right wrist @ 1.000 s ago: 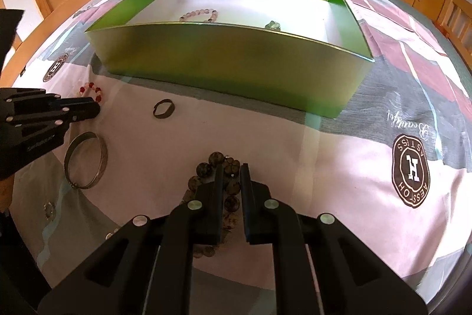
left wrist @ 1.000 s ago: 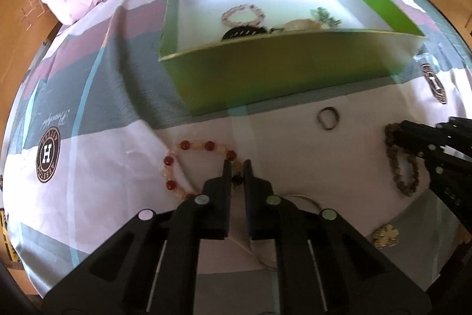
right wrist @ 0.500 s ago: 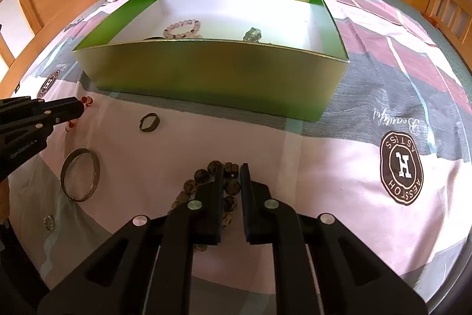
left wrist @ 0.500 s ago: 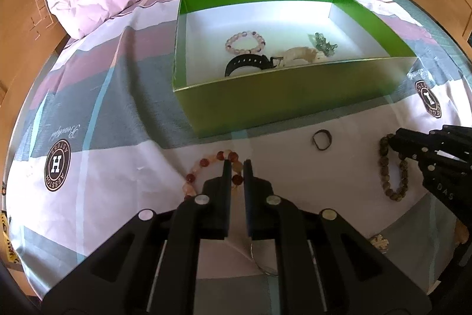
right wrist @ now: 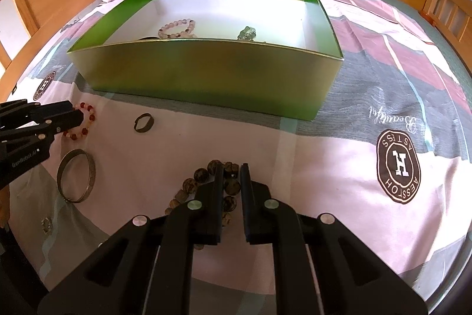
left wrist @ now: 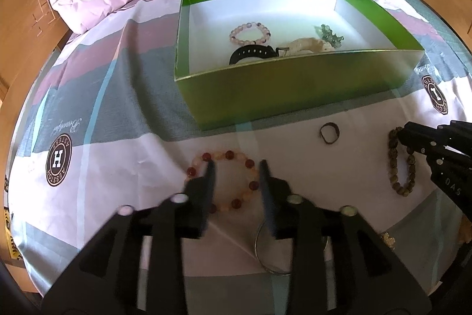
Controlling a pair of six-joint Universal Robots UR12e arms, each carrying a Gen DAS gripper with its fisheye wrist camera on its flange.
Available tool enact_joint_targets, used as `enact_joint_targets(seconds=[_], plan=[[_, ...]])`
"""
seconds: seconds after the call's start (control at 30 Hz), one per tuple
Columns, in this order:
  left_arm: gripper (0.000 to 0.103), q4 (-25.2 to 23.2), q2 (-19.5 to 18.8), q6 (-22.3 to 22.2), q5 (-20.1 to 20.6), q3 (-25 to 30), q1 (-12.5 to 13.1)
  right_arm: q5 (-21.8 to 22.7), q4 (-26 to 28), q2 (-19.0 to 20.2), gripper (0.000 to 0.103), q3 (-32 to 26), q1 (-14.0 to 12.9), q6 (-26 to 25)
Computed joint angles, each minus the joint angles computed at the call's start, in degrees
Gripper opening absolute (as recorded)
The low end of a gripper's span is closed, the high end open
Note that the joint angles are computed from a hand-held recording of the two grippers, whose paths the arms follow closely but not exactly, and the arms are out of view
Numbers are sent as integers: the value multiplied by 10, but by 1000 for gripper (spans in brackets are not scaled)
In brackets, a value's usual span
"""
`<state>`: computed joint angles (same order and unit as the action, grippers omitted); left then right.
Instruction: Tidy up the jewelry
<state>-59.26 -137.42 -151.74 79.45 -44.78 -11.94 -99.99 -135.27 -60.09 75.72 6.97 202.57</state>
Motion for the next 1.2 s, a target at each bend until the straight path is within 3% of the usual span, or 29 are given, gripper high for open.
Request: enact_joint_targets(seconds=[0.3, 0.5, 0.57, 0.7, 0.77, 0.83, 1.03, 1.2], plan=[[54, -33, -7, 16, 18, 10, -4, 17, 3, -6, 50, 5, -5, 23], [56, -41, -8, 18, 17, 11, -4, 0, 43, 3, 52, -11, 3, -5], [49, -49, -9, 17, 11, 14, -3, 3, 39, 2, 47, -10, 4, -7], [36, -59, -8, 26, -3, 15, -3, 0, 35, 3, 17, -12, 8, -23], [27, -53, -5, 34, -4, 9, -4, 3, 30, 3, 11, -10, 8, -30], [20, -57, -5, 37, -9, 11, -4, 5, 25, 3, 11, -9, 8, -31], [22, -81, -16, -9, -50, 48, 10, 2, -11, -4, 11, 0, 2, -14], [23, -101, -30, -46, -53, 80, 19, -9, -22, -10, 11, 6, -2, 6]])
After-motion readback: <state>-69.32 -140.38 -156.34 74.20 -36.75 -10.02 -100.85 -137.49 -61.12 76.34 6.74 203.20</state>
